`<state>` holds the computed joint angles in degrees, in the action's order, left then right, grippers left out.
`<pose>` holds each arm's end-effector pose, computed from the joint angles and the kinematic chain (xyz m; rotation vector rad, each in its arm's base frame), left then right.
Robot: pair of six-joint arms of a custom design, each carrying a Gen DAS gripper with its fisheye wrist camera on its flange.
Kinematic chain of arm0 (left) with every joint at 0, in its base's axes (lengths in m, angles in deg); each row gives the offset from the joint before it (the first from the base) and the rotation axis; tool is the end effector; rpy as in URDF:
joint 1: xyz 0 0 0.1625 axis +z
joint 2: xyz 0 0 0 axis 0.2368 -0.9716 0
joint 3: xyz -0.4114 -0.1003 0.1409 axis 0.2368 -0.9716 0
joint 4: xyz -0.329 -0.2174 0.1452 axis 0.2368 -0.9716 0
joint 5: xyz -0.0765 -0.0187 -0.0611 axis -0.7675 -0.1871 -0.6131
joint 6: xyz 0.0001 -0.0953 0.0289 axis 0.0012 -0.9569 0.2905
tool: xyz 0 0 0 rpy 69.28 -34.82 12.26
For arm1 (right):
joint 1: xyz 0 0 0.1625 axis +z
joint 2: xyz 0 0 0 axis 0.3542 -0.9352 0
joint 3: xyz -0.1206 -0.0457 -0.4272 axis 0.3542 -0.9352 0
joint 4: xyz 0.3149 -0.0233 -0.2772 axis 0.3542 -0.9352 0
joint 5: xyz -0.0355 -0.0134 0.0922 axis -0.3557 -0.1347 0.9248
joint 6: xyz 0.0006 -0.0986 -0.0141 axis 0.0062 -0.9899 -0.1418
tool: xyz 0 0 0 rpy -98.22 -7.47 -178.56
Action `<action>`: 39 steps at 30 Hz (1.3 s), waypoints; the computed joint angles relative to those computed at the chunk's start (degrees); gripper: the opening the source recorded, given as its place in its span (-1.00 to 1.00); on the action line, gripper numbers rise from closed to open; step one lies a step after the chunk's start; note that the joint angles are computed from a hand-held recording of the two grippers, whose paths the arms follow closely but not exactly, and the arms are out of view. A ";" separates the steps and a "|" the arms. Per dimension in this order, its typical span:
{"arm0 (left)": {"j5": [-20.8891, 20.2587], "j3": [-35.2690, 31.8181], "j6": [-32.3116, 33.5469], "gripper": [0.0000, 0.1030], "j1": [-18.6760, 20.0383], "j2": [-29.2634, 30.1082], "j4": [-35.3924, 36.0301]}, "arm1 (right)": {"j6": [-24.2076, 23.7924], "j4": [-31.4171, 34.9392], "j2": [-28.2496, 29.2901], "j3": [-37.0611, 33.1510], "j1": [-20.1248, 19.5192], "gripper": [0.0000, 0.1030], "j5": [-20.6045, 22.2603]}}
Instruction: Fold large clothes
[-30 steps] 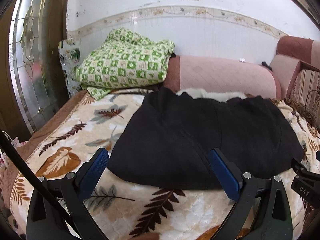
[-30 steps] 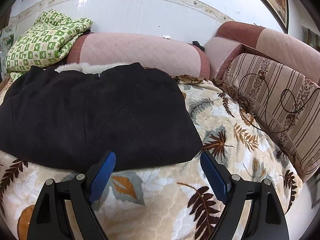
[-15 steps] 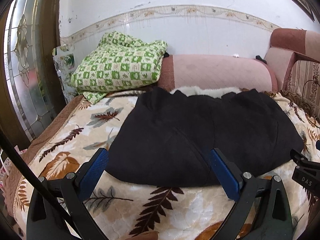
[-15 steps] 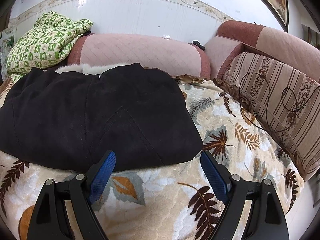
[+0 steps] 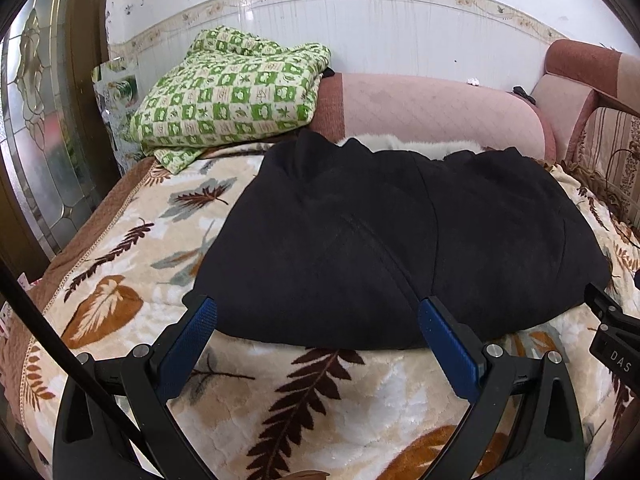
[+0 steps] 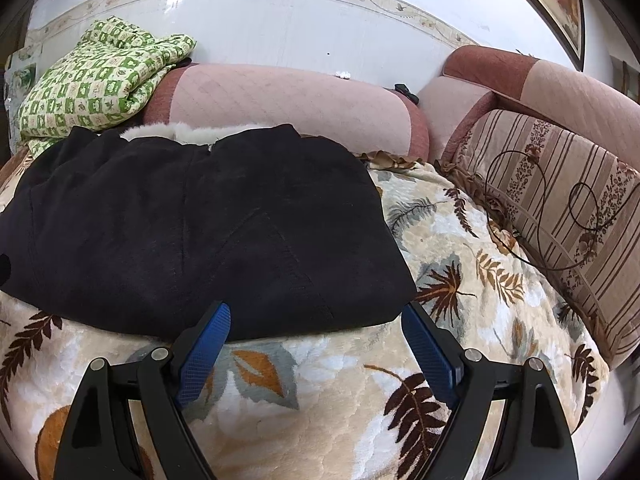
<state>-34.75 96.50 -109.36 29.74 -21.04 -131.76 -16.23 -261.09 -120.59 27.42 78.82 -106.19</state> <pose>-0.3355 -0.6349 0.1333 0.1572 1.9361 -1.1249 0.1890 -0.6890 0.2715 0.5535 -2.0065 0.9534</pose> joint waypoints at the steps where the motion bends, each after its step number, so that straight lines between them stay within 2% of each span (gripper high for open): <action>1: -0.23 0.02 -0.23 0.95 0.04 -0.06 0.26 | 0.12 0.01 -0.01 -0.03 0.00 0.75 -0.03; 7: -2.23 0.01 -1.53 0.95 0.36 -0.55 2.23 | 0.63 0.64 -0.11 0.00 0.01 0.75 -0.17; 19: -4.23 -0.13 -3.99 0.95 0.72 -1.13 5.55 | -1.52 0.03 0.07 0.68 0.33 0.76 0.26; 24: -4.23 -0.17 -3.70 0.95 0.74 -1.04 5.36 | -1.46 0.47 0.05 0.83 0.40 0.77 0.01; 34: -4.27 0.30 0.19 0.95 0.44 -0.64 -0.69 | -1.43 0.77 -0.29 1.39 0.47 0.77 0.55; 39: -4.40 0.36 -1.80 0.95 0.40 -1.15 1.81 | -0.82 1.66 -0.27 1.40 0.45 0.77 0.34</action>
